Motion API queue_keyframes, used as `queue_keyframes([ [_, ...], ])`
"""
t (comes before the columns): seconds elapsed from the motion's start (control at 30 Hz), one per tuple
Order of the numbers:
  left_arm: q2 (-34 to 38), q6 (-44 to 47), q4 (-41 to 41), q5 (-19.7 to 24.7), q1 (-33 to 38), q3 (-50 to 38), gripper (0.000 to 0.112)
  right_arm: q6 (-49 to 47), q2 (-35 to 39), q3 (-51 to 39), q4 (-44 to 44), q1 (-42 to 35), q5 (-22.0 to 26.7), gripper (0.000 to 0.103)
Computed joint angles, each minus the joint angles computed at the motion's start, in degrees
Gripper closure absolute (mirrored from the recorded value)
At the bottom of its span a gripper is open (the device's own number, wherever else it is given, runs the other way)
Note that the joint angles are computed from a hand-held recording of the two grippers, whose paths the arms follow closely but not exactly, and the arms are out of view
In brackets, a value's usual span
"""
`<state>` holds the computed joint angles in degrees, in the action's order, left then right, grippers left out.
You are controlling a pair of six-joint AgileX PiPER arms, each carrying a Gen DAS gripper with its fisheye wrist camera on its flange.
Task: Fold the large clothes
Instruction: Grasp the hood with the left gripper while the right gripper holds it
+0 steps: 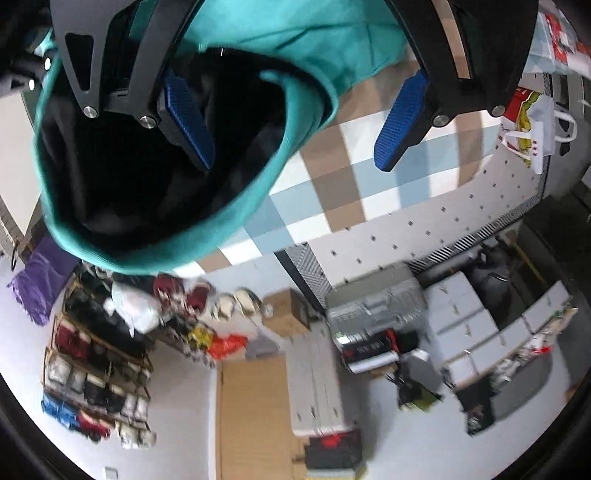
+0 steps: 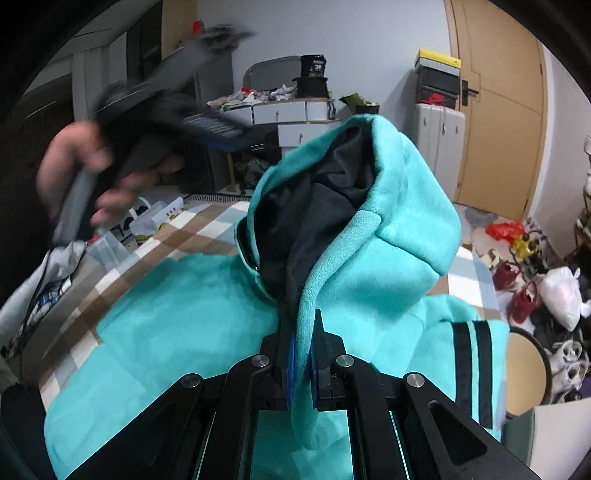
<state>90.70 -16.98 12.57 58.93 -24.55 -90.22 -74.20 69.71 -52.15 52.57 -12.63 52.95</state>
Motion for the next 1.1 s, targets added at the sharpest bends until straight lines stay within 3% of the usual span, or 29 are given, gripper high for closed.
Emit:
queue_keyframes([
  [0.13,7.44,4.13,1.45,4.44,-1.04,-5.49,0.030,-3.31,0.94,0.43,1.51,-3.55,3.59,0.097],
  [0.17,7.31,6.01,0.32,4.44,-0.94,-5.35,0.048,-3.86,1.56,0.25,1.74,-4.37,4.53,0.097],
  [0.2,6.85,7.33,-0.14,4.49,-0.62,-4.89,0.077,-4.22,1.93,0.27,1.68,-4.75,4.85,0.097],
  [0.27,5.95,9.53,-4.23,4.57,0.74,-4.38,0.106,-4.93,2.46,0.66,1.83,-5.38,5.27,0.097],
  [0.37,3.22,7.40,-2.96,3.97,0.69,-2.54,0.108,-5.04,3.06,1.29,1.76,-5.97,5.29,0.097],
  [0.53,-8.20,-0.83,3.35,-3.19,-1.84,8.15,0.109,0.66,4.06,-1.13,0.27,-6.28,6.05,0.097],
  [0.67,-20.09,-2.40,3.80,-8.55,-4.25,20.74,0.109,5.51,5.90,-5.66,2.81,-9.88,12.07,0.094],
  [0.73,-25.75,-4.65,5.05,-10.10,-6.27,27.17,0.109,8.24,6.49,-8.06,3.60,-10.91,14.34,0.089],
  [0.83,-29.55,-5.05,2.51,-11.52,-5.68,32.97,0.109,11.95,7.26,-11.07,3.79,-11.26,16.47,0.061],
  [0.87,-29.79,-4.27,0.96,-11.91,-4.76,33.81,0.109,12.47,6.88,-11.75,4.52,-11.65,16.72,0.058],
  [0.97,-30.74,0.16,-6.58,-12.95,-0.99,35.51,0.109,13.41,5.12,-12.43,4.16,-10.54,14.51,0.043],
  [1.0,-30.76,2.15,-9.35,-12.65,0.23,35.43,0.109,14.55,4.10,-12.21,1.93,-8.10,11.25,0.032],
  [1.07,-30.47,7.27,-15.81,-9.53,3.12,34.41,0.108,18.72,3.19,-11.98,-5.49,-1.26,4.58,0.030],
  [1.1,-30.80,6.81,-16.09,-7.64,3.32,33.69,0.108,20.90,3.42,-12.21,-8.05,1.08,2.82,0.039],
])
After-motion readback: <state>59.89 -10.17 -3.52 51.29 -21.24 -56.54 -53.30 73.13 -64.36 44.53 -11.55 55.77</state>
